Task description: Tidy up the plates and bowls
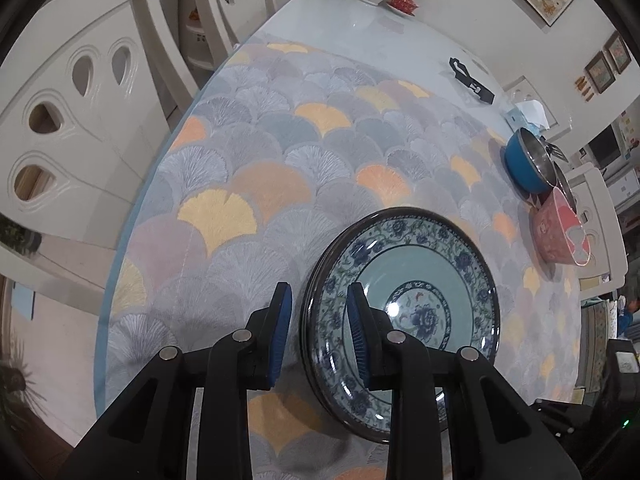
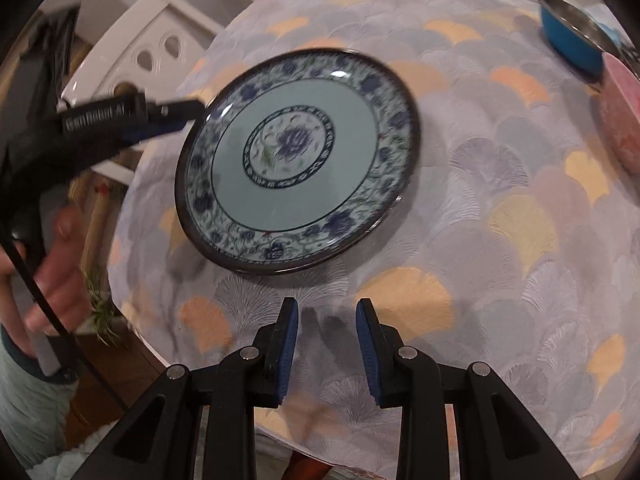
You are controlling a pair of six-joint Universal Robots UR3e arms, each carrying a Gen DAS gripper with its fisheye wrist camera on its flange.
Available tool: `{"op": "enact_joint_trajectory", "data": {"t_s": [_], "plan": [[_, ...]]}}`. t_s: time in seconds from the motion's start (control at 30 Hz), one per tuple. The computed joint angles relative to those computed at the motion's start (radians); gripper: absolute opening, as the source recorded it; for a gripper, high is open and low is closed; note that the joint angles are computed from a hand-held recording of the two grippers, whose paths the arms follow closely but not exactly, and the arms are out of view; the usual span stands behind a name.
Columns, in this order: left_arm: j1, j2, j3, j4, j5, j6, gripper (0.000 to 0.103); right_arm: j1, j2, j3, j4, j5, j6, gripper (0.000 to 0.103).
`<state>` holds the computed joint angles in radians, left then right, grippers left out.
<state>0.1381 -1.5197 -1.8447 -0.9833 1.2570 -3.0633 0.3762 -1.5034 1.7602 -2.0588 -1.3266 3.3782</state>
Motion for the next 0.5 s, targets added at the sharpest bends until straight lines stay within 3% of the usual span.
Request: {"op": "enact_joint_trajectory", "data": {"t_s": [0.13, 0.3, 0.5], "plan": [[-0.008, -0.002, 0.01, 0.002, 0.0, 0.001, 0.026, 0.01, 0.06, -0.054, 0.025, -0.004, -0.019, 0.03], [0.002, 0.002, 0.006, -0.001, -0.007, 0.002, 0.026, -0.011, 0.078, -0.043, 0.017, 0.063, -0.02, 0.03], [0.015, 0.002, 0.002, -0.007, -0.013, 0.006, 0.026, -0.008, 0.101, -0.054, -0.027, 0.103, 0.027, 0.03]]}}
